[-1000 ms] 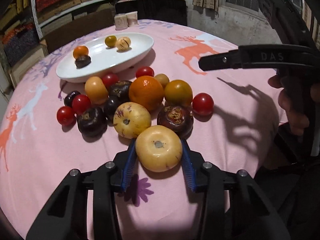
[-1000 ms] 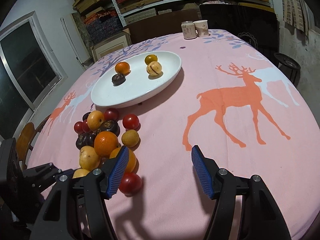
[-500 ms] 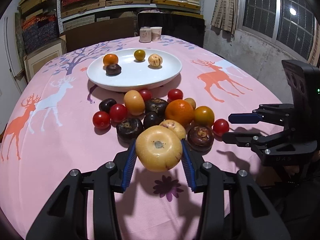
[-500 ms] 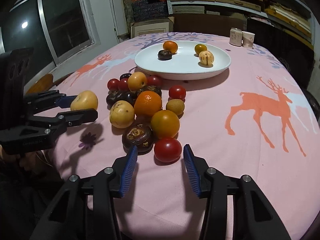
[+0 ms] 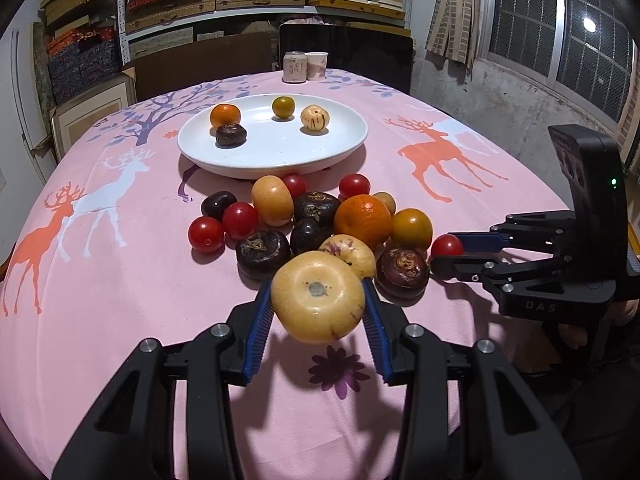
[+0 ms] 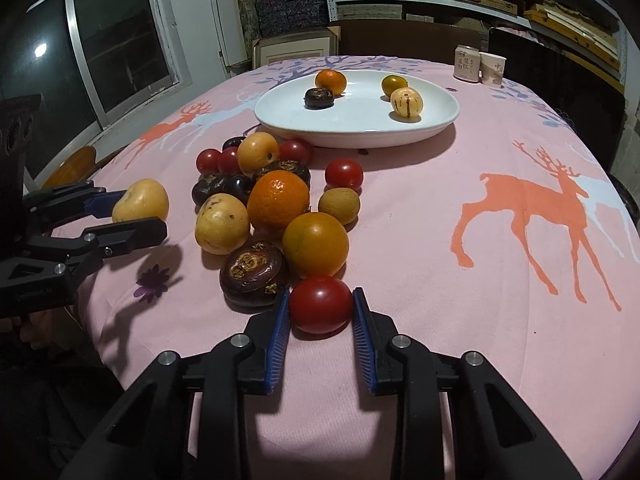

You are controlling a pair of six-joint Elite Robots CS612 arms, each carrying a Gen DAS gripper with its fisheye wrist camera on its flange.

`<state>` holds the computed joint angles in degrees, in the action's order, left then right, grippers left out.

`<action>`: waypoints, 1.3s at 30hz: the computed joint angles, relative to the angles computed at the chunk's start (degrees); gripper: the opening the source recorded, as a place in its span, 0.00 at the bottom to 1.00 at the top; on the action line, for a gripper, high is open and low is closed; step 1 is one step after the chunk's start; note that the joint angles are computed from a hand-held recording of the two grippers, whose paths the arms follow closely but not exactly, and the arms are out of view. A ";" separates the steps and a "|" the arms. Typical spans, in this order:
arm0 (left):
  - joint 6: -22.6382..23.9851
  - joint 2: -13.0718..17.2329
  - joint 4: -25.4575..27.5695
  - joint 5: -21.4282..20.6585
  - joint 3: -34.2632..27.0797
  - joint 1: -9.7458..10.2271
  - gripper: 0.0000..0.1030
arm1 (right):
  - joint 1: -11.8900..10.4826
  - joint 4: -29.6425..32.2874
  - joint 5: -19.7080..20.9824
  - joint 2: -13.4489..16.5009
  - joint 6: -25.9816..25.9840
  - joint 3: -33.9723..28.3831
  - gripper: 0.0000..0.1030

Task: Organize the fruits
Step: 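Place the pale apple and red tomato on the plate, opening both tools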

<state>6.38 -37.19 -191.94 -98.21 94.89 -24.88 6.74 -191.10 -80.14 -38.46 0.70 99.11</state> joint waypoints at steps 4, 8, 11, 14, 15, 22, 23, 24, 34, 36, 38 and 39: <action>-0.58 0.04 -0.54 -0.11 -0.05 0.14 0.41 | -0.31 -1.58 0.08 -0.40 1.25 0.71 0.30; -1.74 0.04 -1.32 -0.60 -0.42 0.52 0.41 | -0.94 -4.18 0.91 -0.94 3.23 1.31 0.30; -2.01 -0.03 -0.87 -0.43 -1.29 0.76 0.41 | -1.47 -5.27 1.63 -1.27 3.90 1.13 0.30; -2.27 0.13 0.41 -0.70 -3.26 1.05 0.41 | -1.77 -4.79 1.61 -1.58 4.02 0.23 0.30; -2.16 0.25 0.94 -0.72 -4.09 1.08 0.41 | -1.91 -4.70 1.54 -1.65 3.82 -0.32 0.30; -2.38 2.45 6.73 -1.33 -12.88 0.96 0.41 | -3.07 -1.26 2.00 -1.14 5.42 -6.55 0.30; -2.70 3.14 8.22 -1.87 -14.87 0.99 0.41 | -3.31 0.01 2.37 -0.73 5.97 -8.18 0.30; -2.63 3.77 9.51 -1.93 -16.56 0.93 0.41 | -3.41 0.94 2.56 -0.41 6.42 -9.40 0.30; -1.61 12.42 27.43 -0.03 -35.05 0.44 0.41 | -3.48 19.20 -0.55 9.18 8.39 -31.30 0.30; -1.26 13.98 30.47 0.32 -38.11 0.40 0.41 | -3.41 23.17 -0.93 11.26 8.38 -35.31 0.30; -1.18 15.41 33.86 0.43 -41.03 0.44 0.41 | -3.17 26.33 -1.69 12.96 7.98 -38.55 0.30; -1.26 15.99 35.26 0.38 -42.16 0.48 0.41 | -3.00 27.82 -2.22 13.82 7.54 -40.12 0.30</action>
